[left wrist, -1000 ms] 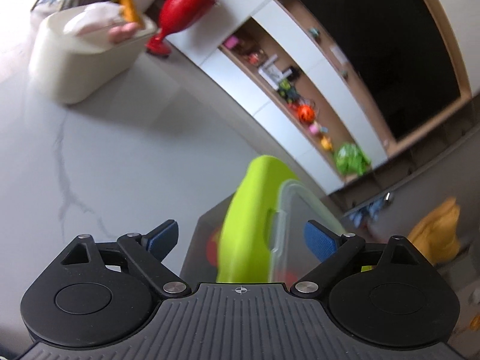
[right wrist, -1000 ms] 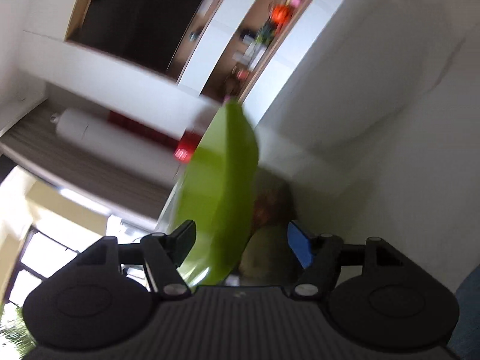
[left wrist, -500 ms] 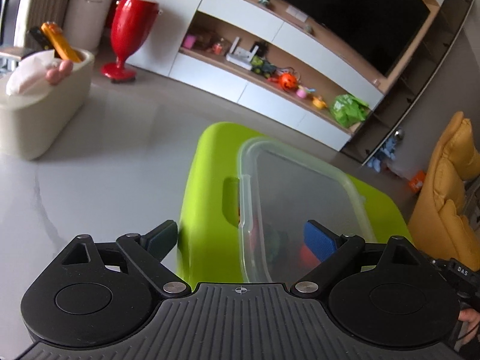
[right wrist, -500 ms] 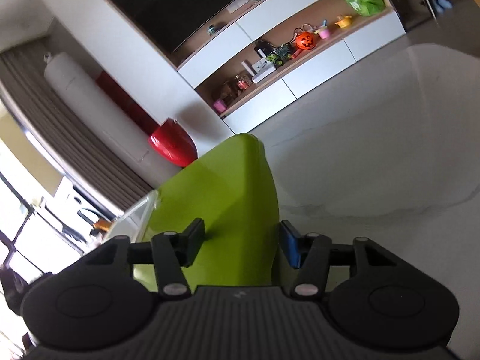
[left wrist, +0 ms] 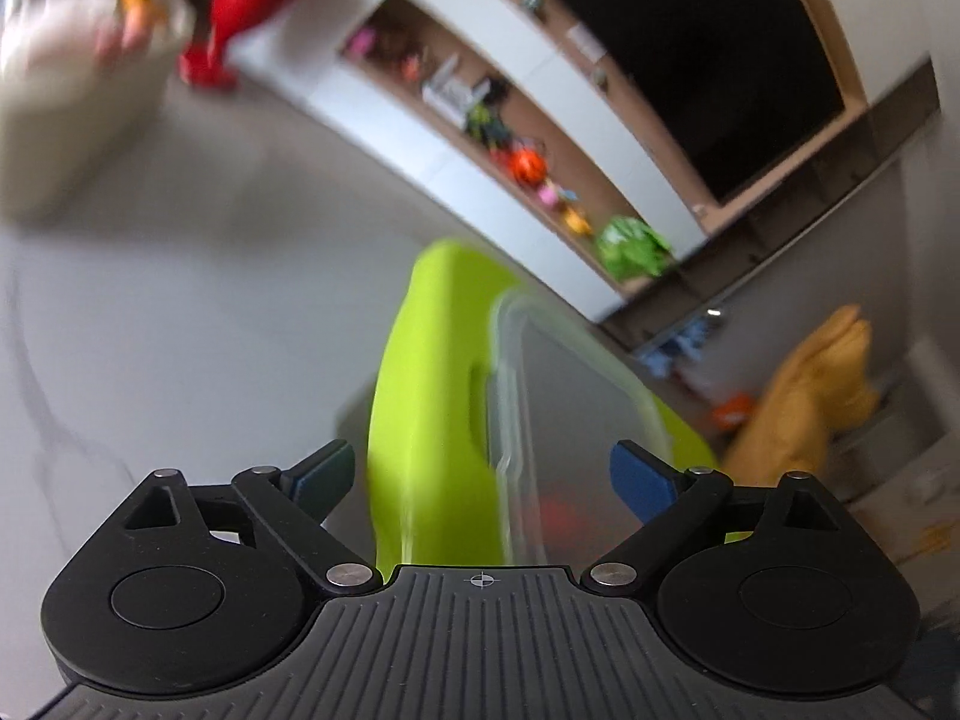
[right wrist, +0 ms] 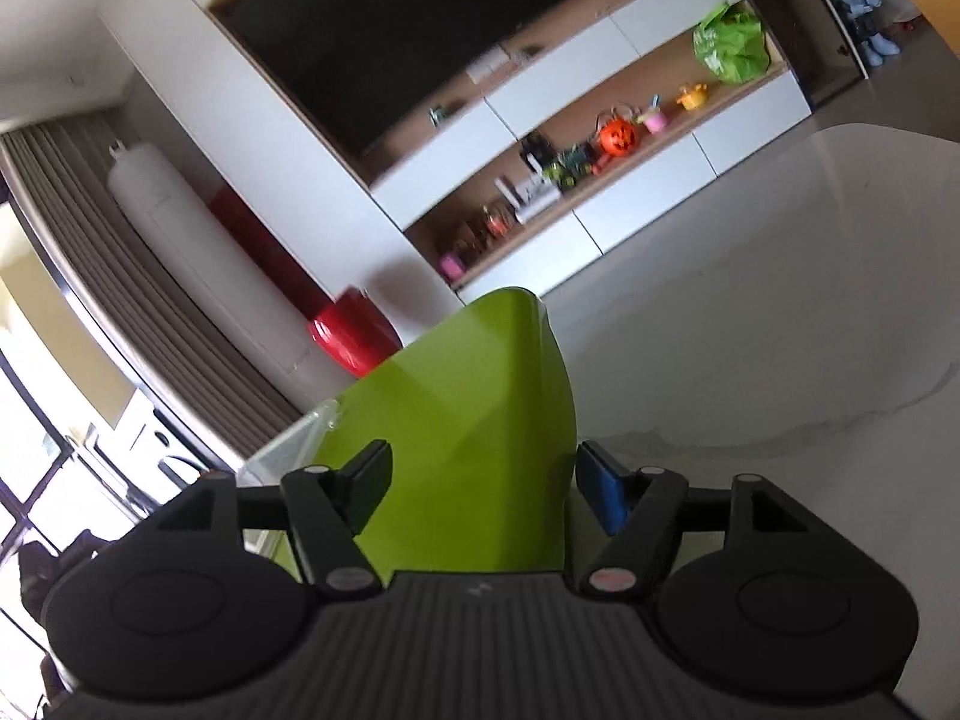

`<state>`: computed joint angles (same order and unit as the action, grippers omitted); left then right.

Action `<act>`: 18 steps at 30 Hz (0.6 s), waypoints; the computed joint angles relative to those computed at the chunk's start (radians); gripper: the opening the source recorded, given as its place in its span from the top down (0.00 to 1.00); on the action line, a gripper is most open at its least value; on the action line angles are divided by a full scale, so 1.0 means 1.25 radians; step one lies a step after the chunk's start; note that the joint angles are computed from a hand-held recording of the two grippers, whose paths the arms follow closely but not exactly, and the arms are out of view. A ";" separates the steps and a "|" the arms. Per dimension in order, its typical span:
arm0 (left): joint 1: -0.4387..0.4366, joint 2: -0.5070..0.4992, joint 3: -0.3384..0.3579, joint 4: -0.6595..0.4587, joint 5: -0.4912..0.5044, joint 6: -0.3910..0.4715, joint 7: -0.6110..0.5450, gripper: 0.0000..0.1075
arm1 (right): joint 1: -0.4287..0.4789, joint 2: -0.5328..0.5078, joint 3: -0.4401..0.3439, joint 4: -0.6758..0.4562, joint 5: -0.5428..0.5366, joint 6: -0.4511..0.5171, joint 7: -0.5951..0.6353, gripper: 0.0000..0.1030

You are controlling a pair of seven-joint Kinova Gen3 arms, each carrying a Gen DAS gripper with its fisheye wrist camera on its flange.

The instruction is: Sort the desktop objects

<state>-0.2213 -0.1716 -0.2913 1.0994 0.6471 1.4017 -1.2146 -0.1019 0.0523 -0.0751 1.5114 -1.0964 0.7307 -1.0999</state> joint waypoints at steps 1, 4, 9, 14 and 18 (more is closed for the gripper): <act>0.002 0.005 -0.011 0.009 0.020 -0.001 -0.005 0.11 | -0.004 0.002 0.007 0.006 -0.018 -0.004 0.020 0.33; -0.009 0.017 -0.031 0.042 0.093 -0.009 -0.024 0.11 | 0.006 0.028 -0.004 -0.009 -0.034 0.004 0.033 0.37; -0.011 0.014 -0.057 0.114 0.189 -0.069 -0.057 0.11 | 0.030 0.081 -0.022 -0.077 -0.034 0.032 -0.010 0.45; -0.058 0.055 0.013 -0.006 0.100 -0.032 0.046 0.11 | 0.042 0.093 -0.045 -0.099 -0.068 0.002 -0.006 0.50; -0.045 0.063 0.015 0.000 0.054 -0.038 0.078 0.11 | 0.034 0.145 -0.056 -0.163 -0.044 0.025 -0.035 0.50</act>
<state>-0.2772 -0.0924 -0.2727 1.0999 0.7151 1.3540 -1.1169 -0.0591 0.2331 -0.1447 1.3073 -1.1511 0.7624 -1.1437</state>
